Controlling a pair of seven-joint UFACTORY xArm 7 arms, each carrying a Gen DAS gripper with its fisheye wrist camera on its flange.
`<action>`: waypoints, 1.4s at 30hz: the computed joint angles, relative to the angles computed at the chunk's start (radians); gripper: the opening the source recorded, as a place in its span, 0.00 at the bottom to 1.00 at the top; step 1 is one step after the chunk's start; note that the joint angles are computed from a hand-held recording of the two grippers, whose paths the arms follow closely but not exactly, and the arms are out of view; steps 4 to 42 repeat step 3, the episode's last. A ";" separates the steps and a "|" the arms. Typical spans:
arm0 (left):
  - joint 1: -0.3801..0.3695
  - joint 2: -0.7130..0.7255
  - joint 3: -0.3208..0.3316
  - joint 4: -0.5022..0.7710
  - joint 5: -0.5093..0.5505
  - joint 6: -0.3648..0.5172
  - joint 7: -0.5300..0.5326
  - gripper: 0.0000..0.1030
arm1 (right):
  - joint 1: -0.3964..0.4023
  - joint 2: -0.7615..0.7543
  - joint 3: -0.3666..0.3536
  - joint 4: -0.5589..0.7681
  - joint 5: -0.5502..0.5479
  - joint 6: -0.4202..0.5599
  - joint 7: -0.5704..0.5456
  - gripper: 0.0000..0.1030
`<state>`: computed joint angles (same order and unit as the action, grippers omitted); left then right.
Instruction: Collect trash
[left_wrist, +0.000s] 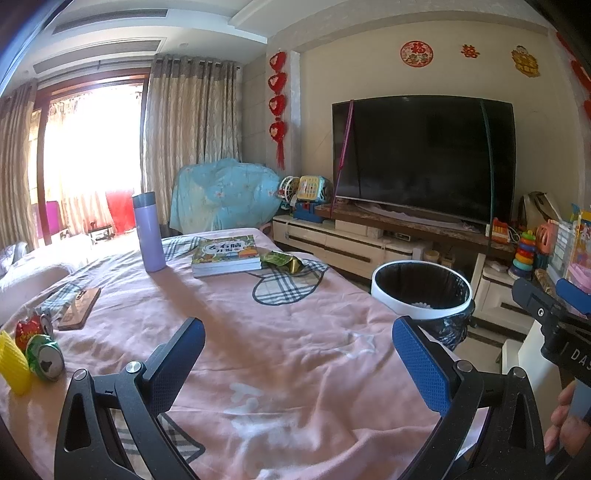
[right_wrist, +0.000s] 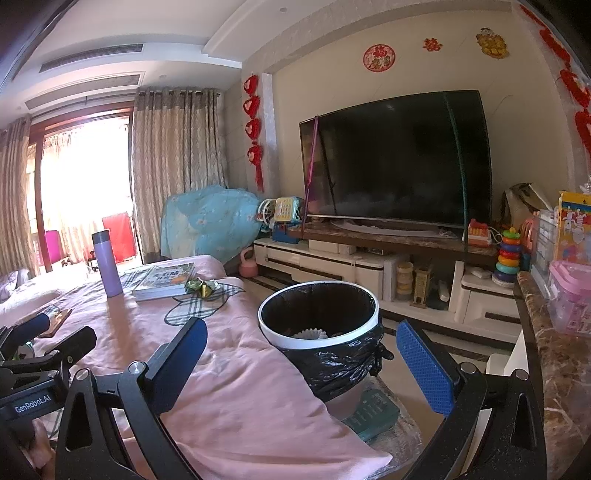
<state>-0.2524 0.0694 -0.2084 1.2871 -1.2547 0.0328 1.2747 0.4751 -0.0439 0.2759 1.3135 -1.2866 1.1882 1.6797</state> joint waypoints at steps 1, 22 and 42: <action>0.001 0.000 0.000 0.000 0.001 0.002 -0.001 0.99 | -0.001 0.000 -0.001 0.000 0.002 -0.003 0.000 1.00; 0.001 0.000 0.000 0.000 0.007 0.003 -0.008 0.99 | -0.003 0.001 -0.003 0.000 0.005 -0.008 0.000 1.00; 0.001 0.000 0.000 0.000 0.007 0.003 -0.008 0.99 | -0.003 0.001 -0.003 0.000 0.005 -0.008 0.000 1.00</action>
